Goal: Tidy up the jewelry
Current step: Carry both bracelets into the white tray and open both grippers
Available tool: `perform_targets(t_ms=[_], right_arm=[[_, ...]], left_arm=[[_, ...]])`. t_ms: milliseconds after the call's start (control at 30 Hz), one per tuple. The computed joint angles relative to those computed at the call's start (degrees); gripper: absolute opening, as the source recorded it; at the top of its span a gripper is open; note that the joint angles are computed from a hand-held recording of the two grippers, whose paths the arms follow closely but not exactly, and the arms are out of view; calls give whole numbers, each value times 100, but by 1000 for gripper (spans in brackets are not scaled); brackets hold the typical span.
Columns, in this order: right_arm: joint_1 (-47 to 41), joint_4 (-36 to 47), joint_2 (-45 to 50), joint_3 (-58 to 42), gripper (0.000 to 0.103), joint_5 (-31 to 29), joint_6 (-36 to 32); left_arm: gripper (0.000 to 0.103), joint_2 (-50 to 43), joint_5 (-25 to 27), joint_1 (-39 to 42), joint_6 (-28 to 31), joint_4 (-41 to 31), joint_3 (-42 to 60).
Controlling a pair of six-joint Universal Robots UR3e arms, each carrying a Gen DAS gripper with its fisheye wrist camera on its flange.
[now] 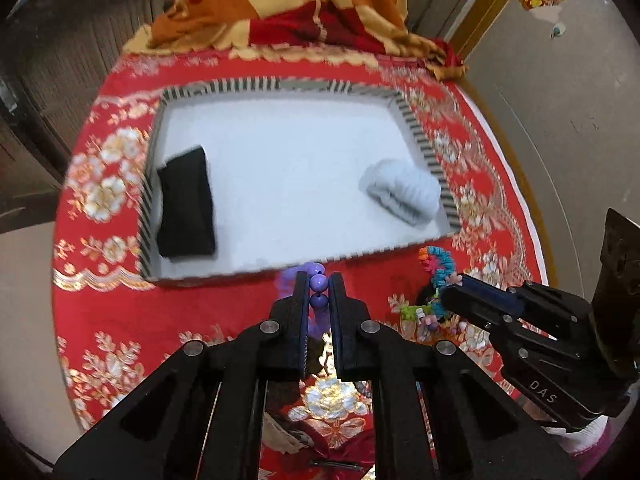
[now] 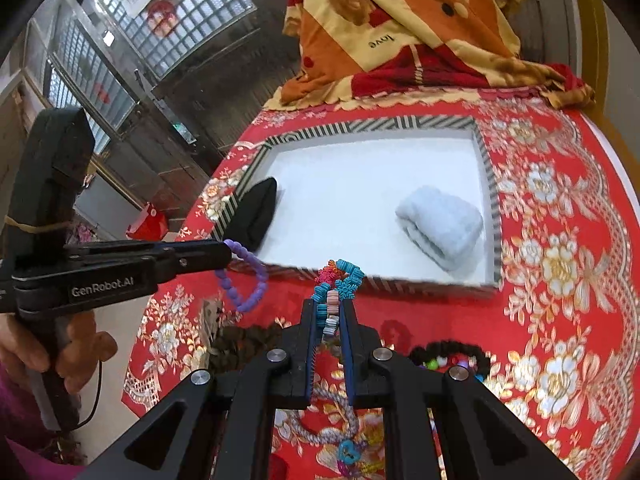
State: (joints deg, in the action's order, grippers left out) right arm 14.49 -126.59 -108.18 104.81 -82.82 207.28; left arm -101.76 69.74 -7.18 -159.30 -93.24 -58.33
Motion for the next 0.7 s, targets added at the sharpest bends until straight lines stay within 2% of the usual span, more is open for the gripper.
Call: perform_targets(t_ms=[467, 700], right_arm=[[-264, 246, 651, -881, 11, 10, -431], [-598, 253, 1144, -1333, 11, 160, -665]], left_arm=[[8, -603, 277, -89, -280, 322, 792], [8, -1420, 398, -222, -440, 112, 1904]])
